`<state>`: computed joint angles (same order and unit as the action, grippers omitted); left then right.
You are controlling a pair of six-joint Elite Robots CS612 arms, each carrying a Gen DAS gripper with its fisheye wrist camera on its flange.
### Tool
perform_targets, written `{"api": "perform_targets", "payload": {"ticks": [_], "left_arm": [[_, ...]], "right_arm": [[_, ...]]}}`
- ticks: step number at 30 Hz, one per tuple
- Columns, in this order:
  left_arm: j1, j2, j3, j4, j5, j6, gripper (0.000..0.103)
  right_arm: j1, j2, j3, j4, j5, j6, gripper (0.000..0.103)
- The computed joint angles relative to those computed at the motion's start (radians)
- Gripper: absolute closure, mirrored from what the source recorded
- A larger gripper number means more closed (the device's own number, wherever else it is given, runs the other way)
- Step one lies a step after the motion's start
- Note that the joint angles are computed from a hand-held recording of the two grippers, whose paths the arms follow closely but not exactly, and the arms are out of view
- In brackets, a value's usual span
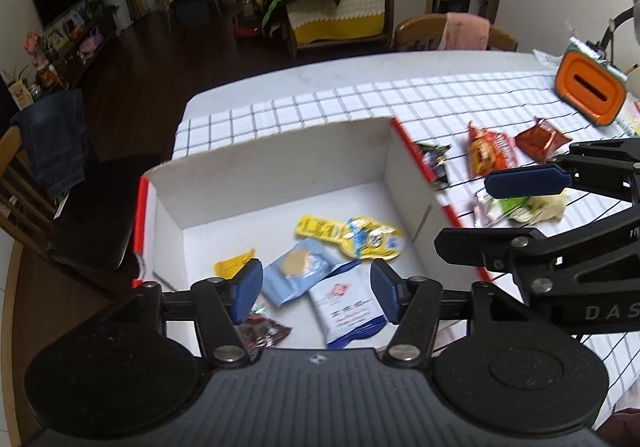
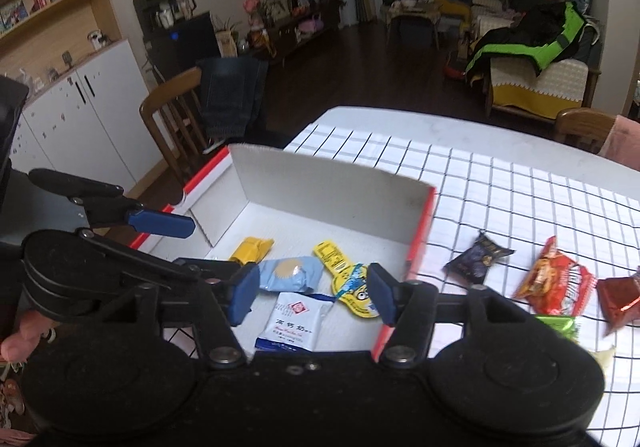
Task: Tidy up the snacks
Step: 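Withdraw both tools from the box toward the remaining snacks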
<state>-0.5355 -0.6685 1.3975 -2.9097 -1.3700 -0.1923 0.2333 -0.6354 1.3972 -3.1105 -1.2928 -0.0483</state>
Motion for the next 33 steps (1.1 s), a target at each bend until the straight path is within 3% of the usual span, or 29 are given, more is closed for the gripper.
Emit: {"api": "perform_targets", "payload": {"ticks": [12, 14, 20, 25, 33], "left_arm": [[-0.043, 0.017, -0.016, -0.088, -0.027, -0.027, 0.025], [-0.050, 0.024, -0.024, -0.098, -0.032, -0.039, 0.024], [-0.070, 0.050, -0.063, -0.104, -0.044, -0.074, 0.020], [-0.090, 0.081, -0.107, -0.108, -0.051, -0.075, 0.017], [-0.111, 0.146, -0.225, 0.000, -0.055, -0.018, 0.017]], "right_arm": [[-0.072, -0.050, 0.133, -0.161, 0.062, 0.038, 0.017], [-0.084, -0.056, 0.152, -0.187, 0.056, 0.045, 0.007], [-0.129, -0.067, 0.200, -0.210, 0.065, 0.025, 0.000], [-0.167, -0.070, 0.224, -0.184, 0.069, -0.035, 0.000], [-0.217, -0.045, 0.204, -0.112, 0.064, -0.148, 0.000]]}}
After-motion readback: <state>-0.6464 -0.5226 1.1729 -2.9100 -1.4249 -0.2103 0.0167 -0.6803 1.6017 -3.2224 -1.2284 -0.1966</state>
